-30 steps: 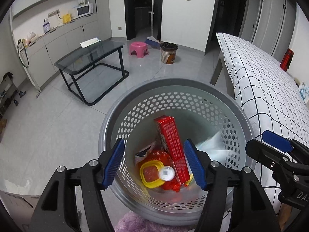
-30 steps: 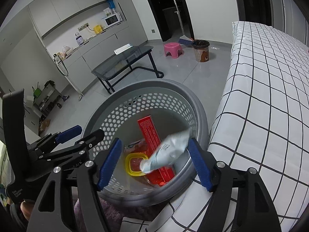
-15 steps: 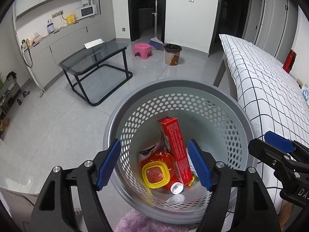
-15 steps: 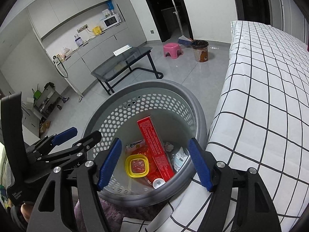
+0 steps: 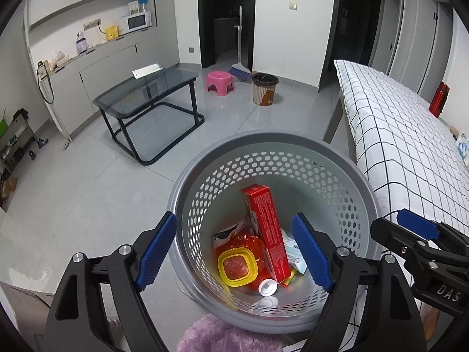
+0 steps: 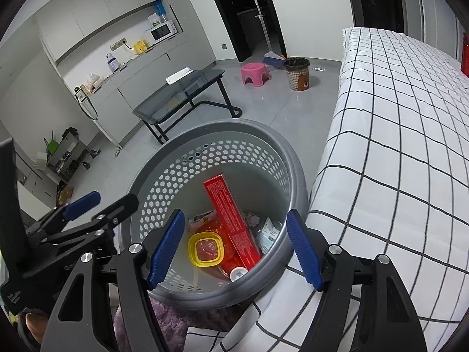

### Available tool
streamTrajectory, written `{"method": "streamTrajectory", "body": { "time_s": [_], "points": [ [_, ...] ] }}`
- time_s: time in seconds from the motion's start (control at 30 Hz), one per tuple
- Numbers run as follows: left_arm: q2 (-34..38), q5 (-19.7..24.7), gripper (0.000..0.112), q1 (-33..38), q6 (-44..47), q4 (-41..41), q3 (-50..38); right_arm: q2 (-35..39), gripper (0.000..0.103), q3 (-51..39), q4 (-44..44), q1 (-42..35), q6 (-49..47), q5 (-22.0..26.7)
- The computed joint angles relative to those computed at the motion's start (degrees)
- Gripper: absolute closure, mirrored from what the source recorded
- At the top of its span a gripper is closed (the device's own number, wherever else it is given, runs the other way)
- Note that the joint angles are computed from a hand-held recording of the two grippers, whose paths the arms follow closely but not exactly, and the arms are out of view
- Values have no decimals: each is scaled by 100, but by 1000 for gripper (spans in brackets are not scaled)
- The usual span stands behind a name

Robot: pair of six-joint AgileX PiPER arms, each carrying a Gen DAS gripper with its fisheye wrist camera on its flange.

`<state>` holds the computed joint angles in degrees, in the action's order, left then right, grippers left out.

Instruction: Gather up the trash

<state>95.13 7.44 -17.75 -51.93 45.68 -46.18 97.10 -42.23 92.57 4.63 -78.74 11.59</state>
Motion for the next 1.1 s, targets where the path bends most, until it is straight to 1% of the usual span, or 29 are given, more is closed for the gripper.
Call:
{"method": "streamTrajectory", "body": {
  "time_s": [0.07, 0.13, 0.2, 0.3, 0.4, 0.47, 0.6, 0.8, 0.87, 0.93, 1.1],
  "points": [
    [-86, 39, 31, -27, -279, 274, 39, -98, 33, 52, -140, 23, 158, -83],
    [-188, 58, 31, -38, -235, 234, 71, -215, 33, 105, -275, 66, 317, -187],
    [-283, 79, 27, -40, 16, -11, 85, -343, 33, 192, -272, 85, 339, -263],
    [-426, 101, 25, -89, -297, 307, 171, -498, 33, 289, -359, 75, 445, -296],
    [-540, 157, 23, -140, -242, 232, 205, -679, 33, 405, -393, 103, 502, -390],
    [-614, 211, 21, -170, -272, 244, 232, -777, 32, 458, -473, 111, 596, -416],
    [-742, 414, 19, -242, -364, 354, 265, -948, 32, 506, -1031, 112, 1174, -426],
    [-956, 537, 17, -261, -477, 452, 322, -1140, 32, 549, -1349, 89, 1494, -421],
    [-1028, 617, 16, -325, -813, 775, 354, -1211, 32, 577, -1213, 87, 1357, -404],
    [-1056, 681, 16, -379, -912, 871, 349, -1257, 32, 588, -1148, 126, 1295, -429],
    [-1078, 692, 16, -345, -396, 319, 319, -1387, 32, 696, -827, 201, 978, -497]
  ]
}}
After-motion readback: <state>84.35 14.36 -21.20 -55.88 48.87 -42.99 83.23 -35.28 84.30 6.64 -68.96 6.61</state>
